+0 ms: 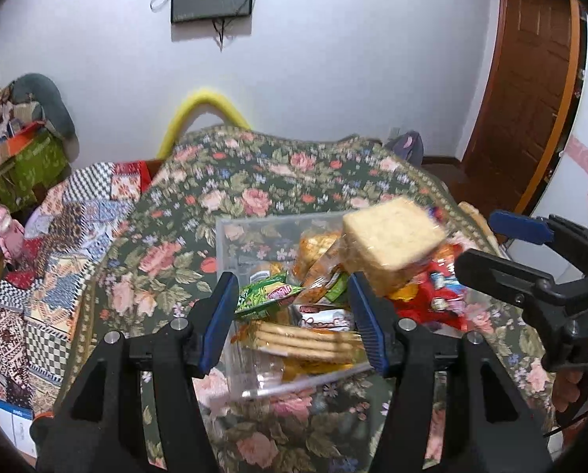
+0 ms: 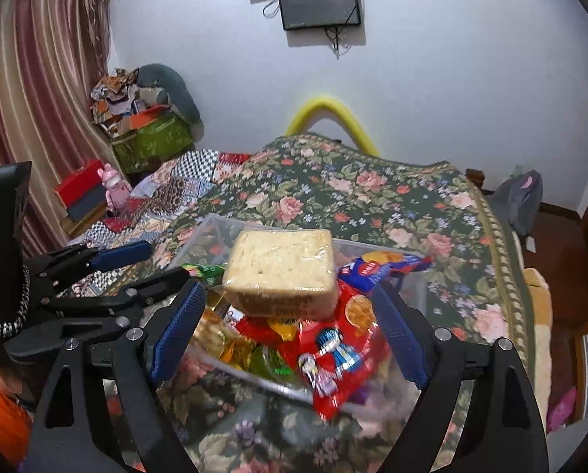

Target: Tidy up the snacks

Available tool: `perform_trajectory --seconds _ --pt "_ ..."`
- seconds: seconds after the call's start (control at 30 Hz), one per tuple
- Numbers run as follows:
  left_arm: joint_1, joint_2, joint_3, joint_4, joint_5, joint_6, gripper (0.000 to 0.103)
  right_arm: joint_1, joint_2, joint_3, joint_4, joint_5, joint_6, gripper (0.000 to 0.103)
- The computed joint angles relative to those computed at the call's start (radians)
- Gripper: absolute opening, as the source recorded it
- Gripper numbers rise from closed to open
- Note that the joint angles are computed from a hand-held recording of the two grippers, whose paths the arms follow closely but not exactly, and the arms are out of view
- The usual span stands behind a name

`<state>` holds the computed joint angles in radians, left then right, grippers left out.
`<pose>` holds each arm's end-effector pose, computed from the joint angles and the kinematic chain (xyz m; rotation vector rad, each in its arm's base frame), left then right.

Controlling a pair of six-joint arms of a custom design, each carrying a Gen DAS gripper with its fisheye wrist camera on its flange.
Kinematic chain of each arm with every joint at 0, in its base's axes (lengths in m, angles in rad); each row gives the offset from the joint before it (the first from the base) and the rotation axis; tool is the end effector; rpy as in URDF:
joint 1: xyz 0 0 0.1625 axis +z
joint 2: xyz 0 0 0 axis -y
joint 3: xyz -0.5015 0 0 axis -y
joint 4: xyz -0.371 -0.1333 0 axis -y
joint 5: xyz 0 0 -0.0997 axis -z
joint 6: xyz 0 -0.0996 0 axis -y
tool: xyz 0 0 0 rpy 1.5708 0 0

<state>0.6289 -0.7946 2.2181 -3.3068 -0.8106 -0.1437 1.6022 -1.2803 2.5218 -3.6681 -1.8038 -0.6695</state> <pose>-0.3040 -0.4709 0.1153 0.8303 2.3757 -0.8571 0.1229 -0.3985 0.3037 0.7290 -2.3810 0.9856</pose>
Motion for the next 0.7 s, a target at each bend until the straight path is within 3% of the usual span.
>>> perform_trajectory --seconds 0.47,0.53,0.7 --pt "-0.282 -0.152 0.208 -0.157 0.154 -0.1 0.059 0.108 -0.192 0.178 -0.211 0.026 0.03 0.085" --pt "-0.318 -0.166 0.229 -0.171 0.175 -0.111 0.069 0.124 -0.205 0.191 -0.229 0.028 0.036 0.085" --pt "-0.398 -0.189 0.267 -0.175 0.237 -0.151 0.083 0.148 -0.208 0.218 -0.287 0.026 0.041 0.089"
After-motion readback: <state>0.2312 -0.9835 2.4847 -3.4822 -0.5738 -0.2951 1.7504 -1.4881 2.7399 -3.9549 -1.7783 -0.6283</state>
